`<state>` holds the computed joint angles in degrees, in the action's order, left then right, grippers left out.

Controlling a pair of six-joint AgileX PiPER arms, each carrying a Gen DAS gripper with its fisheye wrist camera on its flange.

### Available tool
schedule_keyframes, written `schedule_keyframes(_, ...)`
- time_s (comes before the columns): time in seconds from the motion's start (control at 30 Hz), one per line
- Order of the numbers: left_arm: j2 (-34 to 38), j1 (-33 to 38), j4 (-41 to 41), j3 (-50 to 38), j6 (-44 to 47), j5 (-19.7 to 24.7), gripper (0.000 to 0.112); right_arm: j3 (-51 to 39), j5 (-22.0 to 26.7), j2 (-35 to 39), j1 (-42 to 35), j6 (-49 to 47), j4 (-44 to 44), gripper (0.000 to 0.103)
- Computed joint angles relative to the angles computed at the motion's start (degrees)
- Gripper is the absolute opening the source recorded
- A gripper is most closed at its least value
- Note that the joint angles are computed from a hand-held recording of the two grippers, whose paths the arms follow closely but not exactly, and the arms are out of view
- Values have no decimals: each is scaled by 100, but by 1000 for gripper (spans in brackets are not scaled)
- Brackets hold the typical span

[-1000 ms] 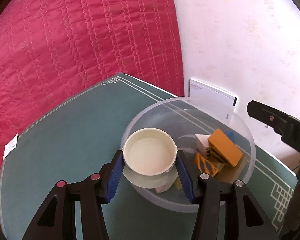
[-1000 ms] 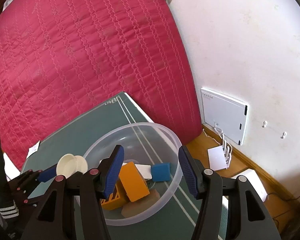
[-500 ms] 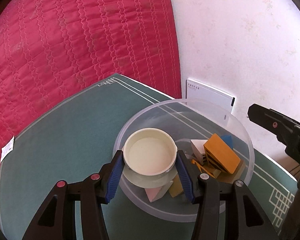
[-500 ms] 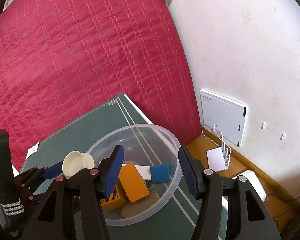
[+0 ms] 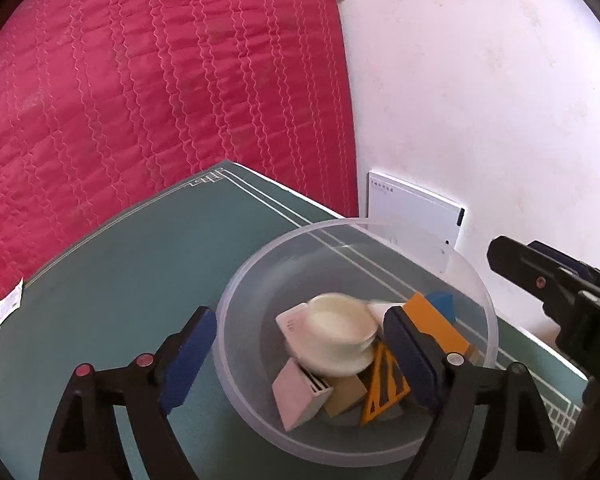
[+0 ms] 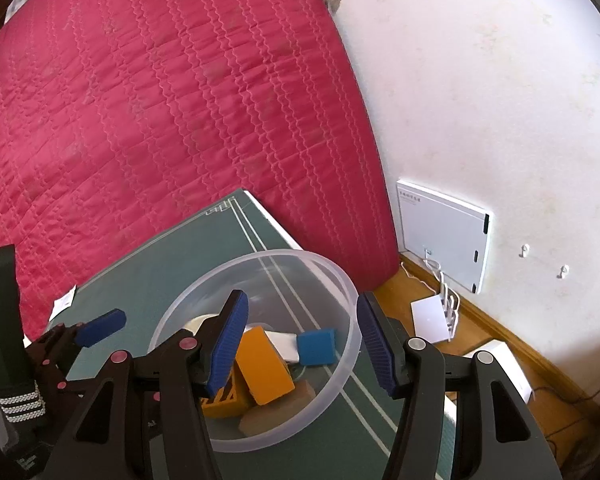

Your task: Organize rigid objects

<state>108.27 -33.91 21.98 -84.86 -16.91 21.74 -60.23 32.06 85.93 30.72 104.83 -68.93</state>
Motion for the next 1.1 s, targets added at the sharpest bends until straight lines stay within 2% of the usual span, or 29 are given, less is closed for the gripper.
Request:
schedule_keyframes(0.17, 42, 161, -270, 6, 136, 86, 90, -23, 59, 19, 20, 59, -59, 62)
schedule_keyframes(0.37, -70, 358, -180, 210, -56, 57, 100, 88, 81, -30, -7, 180, -120, 73)
schedule_keyframes(0.53, -253, 476, 85, 461, -440, -12, 102, 114, 135, -80, 54, 2, -44, 90)
schedule_keyframes(0.67, -469, 505, 576, 751, -965, -32, 102, 161, 137, -106, 129, -237, 40, 100)
schedule_keyframes(0.77, -691, 494, 1092, 1086, -1513, -153, 102, 199, 219, -115, 293, -413, 48, 101)
schedule_keyframes(1.0, -946, 239, 2810, 1583, -3078, -71, 102, 149, 673, 17, 848, -878, 26, 103)
schedule_keyframes(1.1, -991, 178, 3142, 1672, -3359, -53, 102, 111, 785, 118, 1009, -1064, 91, 103)
